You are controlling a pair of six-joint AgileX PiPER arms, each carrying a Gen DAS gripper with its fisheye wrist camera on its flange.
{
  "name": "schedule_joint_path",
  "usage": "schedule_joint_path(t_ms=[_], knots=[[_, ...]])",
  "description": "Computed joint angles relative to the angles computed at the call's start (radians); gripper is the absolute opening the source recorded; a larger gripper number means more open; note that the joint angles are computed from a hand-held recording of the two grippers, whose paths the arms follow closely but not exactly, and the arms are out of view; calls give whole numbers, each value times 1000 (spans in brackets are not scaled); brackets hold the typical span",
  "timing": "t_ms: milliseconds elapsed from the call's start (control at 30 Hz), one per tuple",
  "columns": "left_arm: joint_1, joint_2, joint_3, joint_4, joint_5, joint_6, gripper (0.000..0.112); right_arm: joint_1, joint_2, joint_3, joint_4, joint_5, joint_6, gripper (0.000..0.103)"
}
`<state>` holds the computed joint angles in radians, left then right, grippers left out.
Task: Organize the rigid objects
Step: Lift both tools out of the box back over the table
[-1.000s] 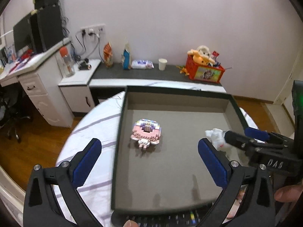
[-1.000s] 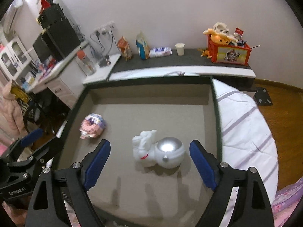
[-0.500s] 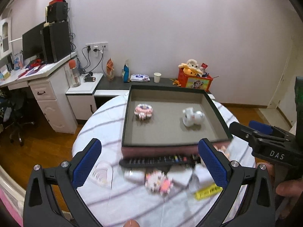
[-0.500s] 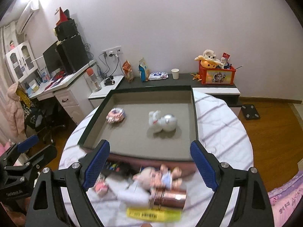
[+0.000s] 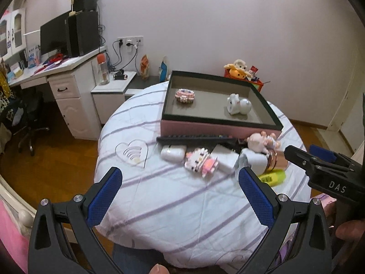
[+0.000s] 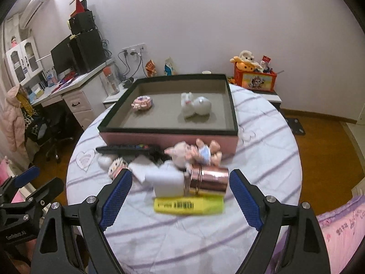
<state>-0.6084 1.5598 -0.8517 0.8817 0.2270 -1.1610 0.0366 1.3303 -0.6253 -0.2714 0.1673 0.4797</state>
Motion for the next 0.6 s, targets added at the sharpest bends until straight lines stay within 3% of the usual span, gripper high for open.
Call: schedule_joint_path(t_ms=[267, 600], knots=[[-26, -41, 61, 71, -14, -100, 103, 29, -67, 67, -221, 27, 234, 89], [-39, -50, 74, 92, -6, -127, 103, 45, -98, 100, -265, 33, 269, 89]])
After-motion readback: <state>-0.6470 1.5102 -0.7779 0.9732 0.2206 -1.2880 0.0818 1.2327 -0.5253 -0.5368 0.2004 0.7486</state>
